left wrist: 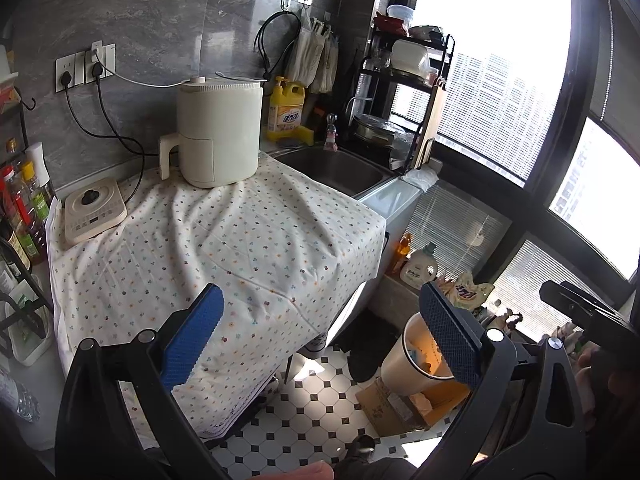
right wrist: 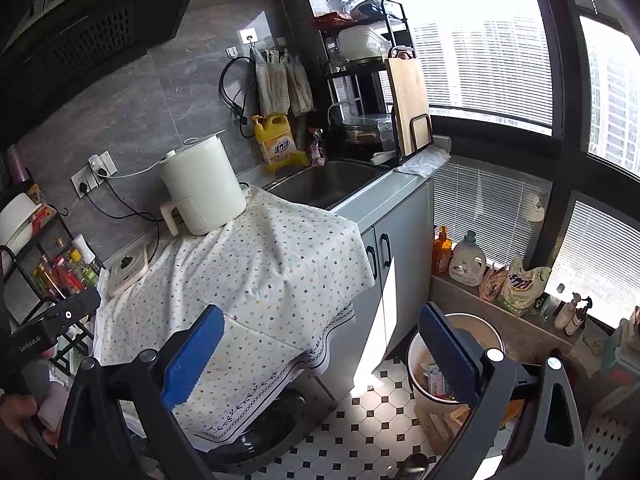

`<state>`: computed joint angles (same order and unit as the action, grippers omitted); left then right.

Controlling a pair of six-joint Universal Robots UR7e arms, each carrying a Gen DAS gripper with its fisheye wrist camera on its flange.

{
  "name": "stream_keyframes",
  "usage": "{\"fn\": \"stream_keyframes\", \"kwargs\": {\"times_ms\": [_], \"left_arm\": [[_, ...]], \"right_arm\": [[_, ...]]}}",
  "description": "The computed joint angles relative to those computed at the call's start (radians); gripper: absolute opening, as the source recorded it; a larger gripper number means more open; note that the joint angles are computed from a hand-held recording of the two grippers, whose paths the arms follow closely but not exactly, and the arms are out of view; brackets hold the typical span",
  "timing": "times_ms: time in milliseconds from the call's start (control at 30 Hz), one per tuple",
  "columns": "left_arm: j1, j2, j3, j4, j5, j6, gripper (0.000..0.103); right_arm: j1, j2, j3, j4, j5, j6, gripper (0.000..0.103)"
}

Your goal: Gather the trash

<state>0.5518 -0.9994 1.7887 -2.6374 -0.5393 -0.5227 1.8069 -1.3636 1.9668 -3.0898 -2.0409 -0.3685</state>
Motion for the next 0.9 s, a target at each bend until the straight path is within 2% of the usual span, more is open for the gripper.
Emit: {"fn": "stream_keyframes", "kwargs": {"times_ms": [233, 333, 433, 633, 900], "left_arm": [[-0.003, -0.008, 0.005, 0.006, -0.005, 0.001, 0.097], [-0.002, -0.018, 0.021, -0.004, -0.007, 0.018, 0.097], [-0.001, -0.023, 0.031, -0.004, -0.005, 0.019, 0.097], [0.003, -0.041, 0.052, -0.025, -0.023, 0.040, 0.097], [0.038, -0.056, 0.065, -0.033, -0.055, 0.018, 0.097]], "right_arm": [[0.006, -0.004, -0.003, 0.024, -0.015, 0.017, 0.095], [0.012, -0.005, 0.009, -0.003, -0.020, 0.000, 0.095], [0.011, -0.010, 0.018, 0.007, -0.024, 0.031, 0.095], [0.021, -0.009, 0.034, -0.007, -0.050, 0.033, 0.095], [0.031, 0.004, 0.035, 0.003, -0.080, 0.036, 0.095]]}}
